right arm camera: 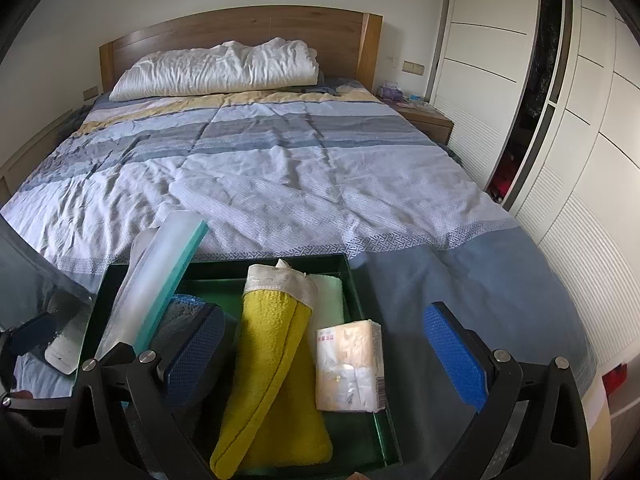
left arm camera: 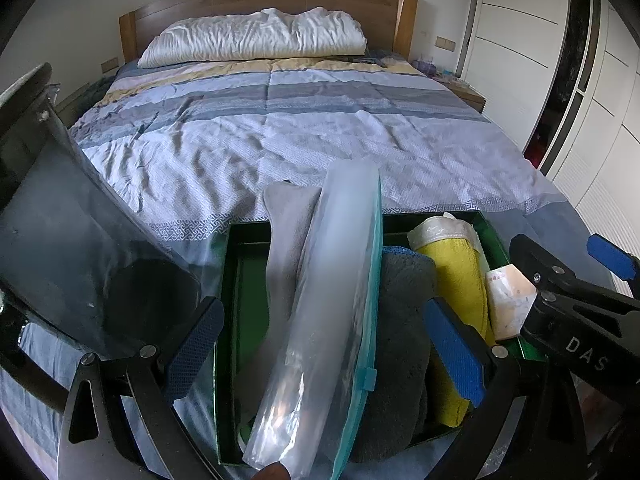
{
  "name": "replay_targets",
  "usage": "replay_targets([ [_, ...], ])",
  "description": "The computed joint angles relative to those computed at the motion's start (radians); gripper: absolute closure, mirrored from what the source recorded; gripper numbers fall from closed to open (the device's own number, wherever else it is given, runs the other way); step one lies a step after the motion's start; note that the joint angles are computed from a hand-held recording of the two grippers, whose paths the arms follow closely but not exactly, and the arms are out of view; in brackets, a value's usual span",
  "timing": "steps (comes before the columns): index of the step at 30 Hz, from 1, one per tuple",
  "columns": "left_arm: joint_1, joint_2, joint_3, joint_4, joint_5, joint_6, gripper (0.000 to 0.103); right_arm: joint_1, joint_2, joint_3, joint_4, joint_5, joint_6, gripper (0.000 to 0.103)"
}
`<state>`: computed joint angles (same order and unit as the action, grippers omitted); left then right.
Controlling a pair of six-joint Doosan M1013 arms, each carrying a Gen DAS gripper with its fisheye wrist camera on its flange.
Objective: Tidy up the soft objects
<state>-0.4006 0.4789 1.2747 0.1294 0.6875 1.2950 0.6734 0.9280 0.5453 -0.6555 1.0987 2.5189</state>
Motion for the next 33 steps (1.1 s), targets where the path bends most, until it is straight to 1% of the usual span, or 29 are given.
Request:
replay_targets([
  [6,-0.001,-0.011,0.005,-0.001,-0.005,-0.002,0.005,0.007,-0.016,0.015,-0.020,-0.002,0.009,0.000],
  [9,-0.005,-0.021,0.010,-0.005,-0.009,0.004,0.005,0.014,-0.033,0.039,-0.047,-0.002,0.024,0.000],
  [15,-0.010,-0.055,0.031,-0.045,-0.025,0.037,0.005,0.035,-0.080,0.103,-0.135,0.011,0.088,0.000],
  [16,-0.011,-0.062,0.037,-0.048,-0.028,0.041,0.004,0.040,-0.088,0.114,-0.156,0.019,0.101,0.000],
  [17,-0.011,-0.071,0.043,-0.055,-0.030,0.046,0.002,0.045,-0.096,0.128,-0.171,0.021,0.112,0.000],
  [26,0.001,-0.172,0.137,-0.142,-0.062,0.125,0.002,0.114,-0.164,0.219,-0.294,0.079,0.169,0.000],
  [29,0.013,-0.213,0.170,-0.193,-0.074,0.170,0.002,0.145,-0.187,0.249,-0.345,0.102,0.193,0.000],
  [33,0.025,-0.273,0.224,-0.201,-0.099,0.202,0.002,0.189,-0.212,0.284,-0.397,0.122,0.217,0.000],
])
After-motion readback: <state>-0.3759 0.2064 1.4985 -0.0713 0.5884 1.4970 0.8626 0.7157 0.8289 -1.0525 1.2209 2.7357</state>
